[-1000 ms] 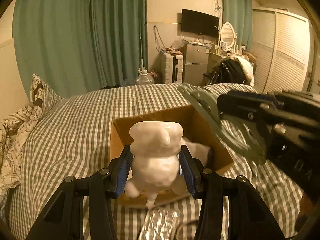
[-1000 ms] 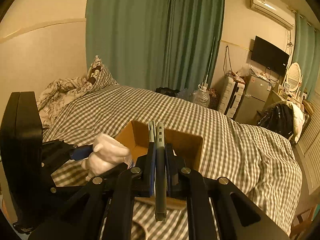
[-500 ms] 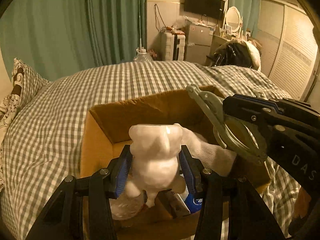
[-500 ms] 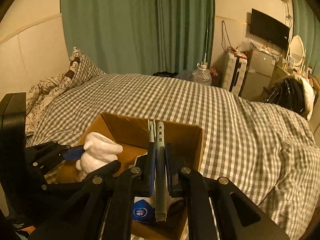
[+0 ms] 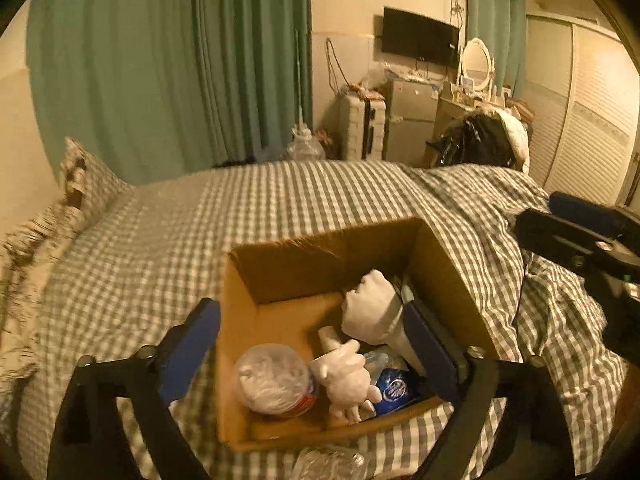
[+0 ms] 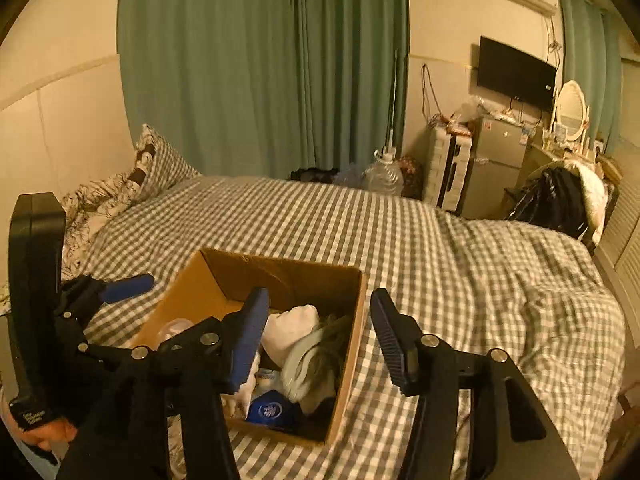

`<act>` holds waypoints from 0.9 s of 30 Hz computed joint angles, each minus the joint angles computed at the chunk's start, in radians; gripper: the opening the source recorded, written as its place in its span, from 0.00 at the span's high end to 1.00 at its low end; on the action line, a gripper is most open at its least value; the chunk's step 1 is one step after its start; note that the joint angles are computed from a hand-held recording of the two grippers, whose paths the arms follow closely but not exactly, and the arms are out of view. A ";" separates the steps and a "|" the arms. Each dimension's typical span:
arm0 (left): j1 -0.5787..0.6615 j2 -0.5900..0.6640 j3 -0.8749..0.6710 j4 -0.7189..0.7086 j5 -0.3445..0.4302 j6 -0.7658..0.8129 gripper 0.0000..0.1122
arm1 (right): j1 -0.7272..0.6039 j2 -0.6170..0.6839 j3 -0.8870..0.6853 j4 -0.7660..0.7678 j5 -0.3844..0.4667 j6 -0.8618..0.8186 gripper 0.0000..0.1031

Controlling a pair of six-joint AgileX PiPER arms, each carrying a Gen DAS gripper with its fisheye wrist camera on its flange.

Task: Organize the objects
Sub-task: 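Lower the figurine with the left tool into the box while the right drops the clip in, then grasp the brown tape roll by its rim with the right tool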

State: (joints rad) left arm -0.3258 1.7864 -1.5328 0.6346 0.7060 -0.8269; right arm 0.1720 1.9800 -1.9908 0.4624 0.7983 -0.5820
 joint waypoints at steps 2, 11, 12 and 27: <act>-0.026 -0.060 0.046 0.060 0.021 -0.055 0.09 | -0.003 -0.065 0.059 0.000 -0.019 -0.017 0.30; -0.110 -0.336 0.254 0.179 0.088 -0.185 0.08 | -0.008 -0.379 0.325 -0.016 -0.069 -0.048 0.10; -0.120 -0.363 0.278 0.186 0.092 -0.197 0.08 | -0.007 -0.416 0.362 -0.016 -0.077 -0.053 0.09; -0.215 -0.518 0.724 0.285 0.045 -0.551 0.08 | 0.104 -0.531 0.864 -0.152 -0.314 0.023 0.00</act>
State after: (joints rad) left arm -0.5404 1.2687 -0.8085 0.9200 0.7508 -1.3783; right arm 0.2763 1.4489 -1.1269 0.3105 0.4844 -0.5594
